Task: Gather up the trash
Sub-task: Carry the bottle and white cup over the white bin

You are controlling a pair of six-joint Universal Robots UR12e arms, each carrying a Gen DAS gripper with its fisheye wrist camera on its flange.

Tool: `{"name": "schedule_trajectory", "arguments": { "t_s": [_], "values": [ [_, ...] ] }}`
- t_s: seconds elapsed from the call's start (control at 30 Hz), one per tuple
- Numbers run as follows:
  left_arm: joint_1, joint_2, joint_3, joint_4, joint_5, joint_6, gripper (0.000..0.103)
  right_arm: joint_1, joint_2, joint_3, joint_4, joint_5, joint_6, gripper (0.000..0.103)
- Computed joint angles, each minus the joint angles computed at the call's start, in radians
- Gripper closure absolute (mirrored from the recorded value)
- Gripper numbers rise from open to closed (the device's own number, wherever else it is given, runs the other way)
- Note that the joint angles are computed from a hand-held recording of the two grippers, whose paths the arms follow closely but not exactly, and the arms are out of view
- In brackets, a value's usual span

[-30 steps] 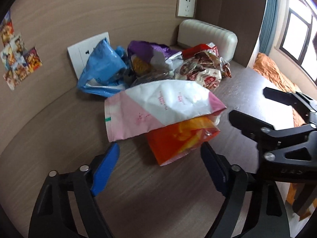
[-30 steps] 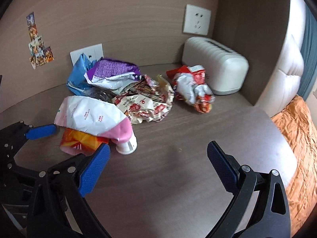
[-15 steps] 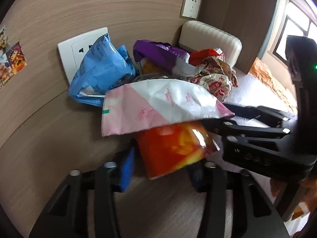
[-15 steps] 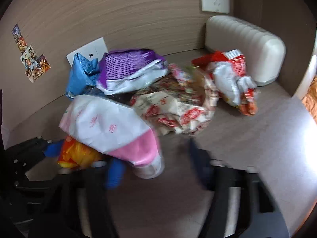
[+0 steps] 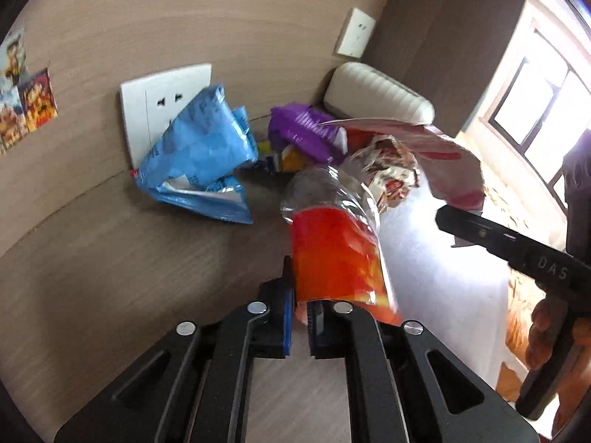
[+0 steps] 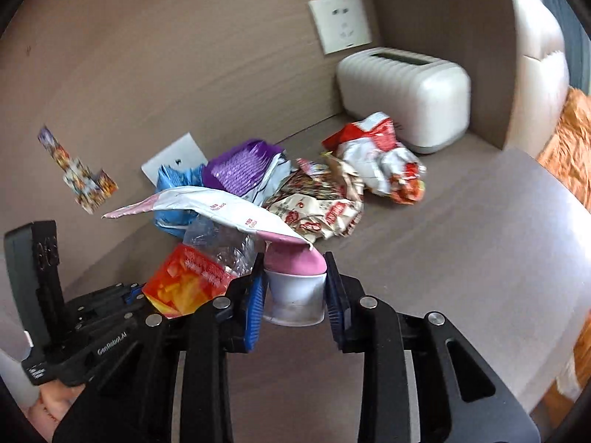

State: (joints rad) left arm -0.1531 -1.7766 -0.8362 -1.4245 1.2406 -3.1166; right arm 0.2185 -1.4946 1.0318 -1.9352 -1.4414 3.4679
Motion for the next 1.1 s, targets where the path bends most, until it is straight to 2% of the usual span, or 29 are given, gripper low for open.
{"name": "schedule_trajectory", "arguments": {
  "t_s": [0.1,0.17,0.27,0.47,0.6,0.73,0.9,1.1],
  "values": [
    [-0.008,-0.002,0.013,-0.018,0.005,0.039,0.1,-0.011,-0.027,0.023,0.001,-0.025,0.013,0.072],
    [-0.015,-0.005,0.025,-0.017,0.014,0.038,0.101,-0.017,-0.039,0.029,0.007,-0.032,0.018,0.072],
    [-0.027,-0.018,0.07,-0.019,-0.01,0.034,0.101,-0.028,-0.07,0.055,-0.001,-0.048,0.04,0.072],
    [-0.061,-0.027,0.13,-0.065,-0.026,0.12,0.101,-0.05,-0.139,0.104,-0.019,-0.108,0.083,0.072],
    [-0.083,-0.032,0.157,-0.115,-0.075,0.171,0.101,-0.062,-0.188,0.138,-0.002,-0.172,0.121,0.072],
    [-0.131,-0.035,0.168,-0.192,-0.129,0.259,0.101,-0.083,-0.251,0.192,0.04,-0.237,0.178,0.072],
    [-0.212,-0.053,0.182,-0.309,-0.175,0.378,0.101,-0.117,-0.331,0.267,0.111,-0.299,0.262,0.072],
    [-0.31,-0.065,0.159,-0.37,-0.186,0.489,0.101,-0.169,-0.419,0.361,0.193,-0.334,0.337,0.072]
  ]
}}
